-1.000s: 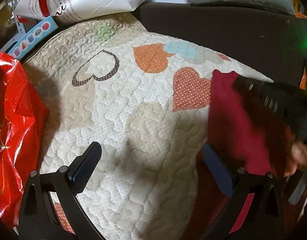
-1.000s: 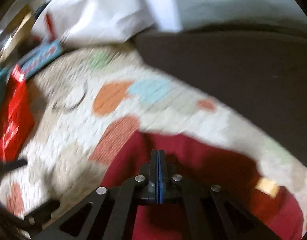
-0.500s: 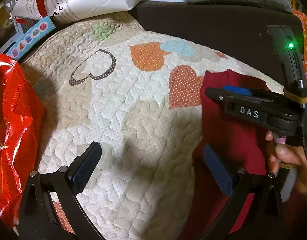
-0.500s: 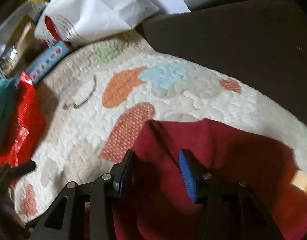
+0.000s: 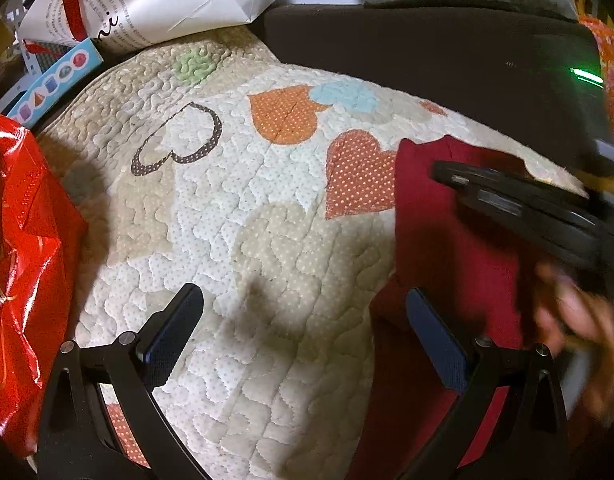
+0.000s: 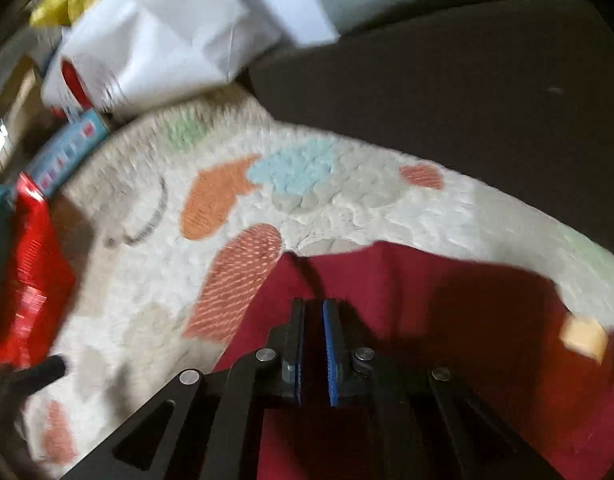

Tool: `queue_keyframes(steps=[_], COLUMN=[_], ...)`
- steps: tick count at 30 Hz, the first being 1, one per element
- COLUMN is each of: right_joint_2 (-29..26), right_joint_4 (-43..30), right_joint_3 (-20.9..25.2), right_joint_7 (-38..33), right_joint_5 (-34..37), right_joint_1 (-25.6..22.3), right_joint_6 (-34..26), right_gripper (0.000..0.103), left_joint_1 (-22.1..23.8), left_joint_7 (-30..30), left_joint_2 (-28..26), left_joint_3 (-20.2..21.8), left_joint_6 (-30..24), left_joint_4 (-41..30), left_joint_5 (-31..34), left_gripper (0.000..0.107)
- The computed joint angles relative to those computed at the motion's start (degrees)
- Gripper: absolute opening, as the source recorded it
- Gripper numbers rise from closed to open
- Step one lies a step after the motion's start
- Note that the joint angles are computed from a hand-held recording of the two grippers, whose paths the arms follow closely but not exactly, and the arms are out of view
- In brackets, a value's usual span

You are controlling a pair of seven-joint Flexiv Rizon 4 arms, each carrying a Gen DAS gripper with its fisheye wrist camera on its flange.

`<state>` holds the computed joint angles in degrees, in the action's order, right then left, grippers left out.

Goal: Fold small clothes

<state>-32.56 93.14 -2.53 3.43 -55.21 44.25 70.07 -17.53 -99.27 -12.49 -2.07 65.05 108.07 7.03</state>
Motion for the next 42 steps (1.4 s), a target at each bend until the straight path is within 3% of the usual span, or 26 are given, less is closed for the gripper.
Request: queue_keyframes(steps=[2, 4, 6, 9, 12, 14, 16, 18, 20, 24, 29, 33, 36, 38, 42], right_joint_2=[7.16, 13.43, 20.0, 26.37, 29.29, 31.95, 35.71, 40.6, 44.44, 52.45, 58.53, 63.14, 64.99, 66.93, 74.67], right_joint_4=[8.5, 15.41, 21.5, 27.43, 30.83, 36.72, 42.46, 46.28, 47.22, 49.39, 50.84, 52.91, 51.76, 52.37, 60.28], right_joint_3=[-3.06, -1.66, 2.15, 7.42, 11.76, 13.31, 14.54, 17.2, 21.85, 32.7, 41.82, 46.31, 50.37, 49.94, 49.4], right_joint_7=[11.23, 17.31, 18.06, 16.94, 18.27, 23.51, 32.96, 41.25, 46.22, 55.13, 64.11, 75.53, 83.31, 85.0, 87.22], right_joint_5=[-7.31, -10.01, -6.24, 0.36, 10.38, 11.12, 5.38, 1.99, 3.0, 13.28, 22.59, 29.85, 37.15, 42.06, 42.76], right_joint_1=[2.86, 3.67, 4.74, 4.76, 3.53, 0.7, -2.21, -4.04, -4.06, -3.02, -0.92, 1.06, 2.56, 4.35, 7.08], right_joint_6=[-0.32, -5.83, -18.34, -31.54, -39.89, -34.46, -27.37, -25.01, -30.56, -41.77, -50.48, -53.61, -62.31, -65.23, -61.89], right_gripper=[0.012, 0.019, 0.022, 0.022, 0.022, 0.023, 0.024, 0.025, 0.028, 0.032, 0.037, 0.038, 0.039, 0.039, 0.039], left_joint_1=[0.24, 0.54, 0.69, 0.69, 0.03, -0.56, -1.85, -2.12, -2.14, -2.12, -1.96, -1.63, -1.63, -1.38, -2.0], left_joint_7=[0.41, 1.23, 2.26, 4.79, 6.77, 8.07, 7.59, 8.27, 8.9, 8.38, 8.27, 9.32, 9.29, 9.99, 9.8], left_joint_2=[0.16, 0.34, 0.38, -0.18, -1.42, -2.12, -2.5, -2.47, -2.22, -1.74, -1.14, -1.02, -1.08, -1.12, -1.18], left_joint_3=[-0.26, -0.69, -1.21, -2.29, -2.84, -3.1, -2.23, -2.29, -2.41, -2.19, -2.18, -2.69, -2.65, -3.09, -2.64], left_joint_6=[0.61, 1.81, 3.45, 5.15, 4.22, 2.82, 1.64, 1.57, 2.18, 2.63, 4.13, 4.72, 4.18, 4.09, 4.17], left_joint_4=[0.37, 1.1, 1.89, 2.64, 2.15, 1.79, 1.07, 1.22, 1.64, 2.04, 2.8, 3.16, 3.01, 3.17, 3.02], left_joint_5=[-0.84, -2.1, -3.47, -5.71, -6.71, -7.09, -5.03, -4.85, -5.19, -5.58, -6.44, -7.6, -7.91, -9.0, -7.71], left_gripper=[0.102, 0.102, 0.102, 0.102, 0.102, 0.102, 0.102, 0.102, 0.102, 0.102, 0.102, 0.102, 0.102, 0.102, 0.102])
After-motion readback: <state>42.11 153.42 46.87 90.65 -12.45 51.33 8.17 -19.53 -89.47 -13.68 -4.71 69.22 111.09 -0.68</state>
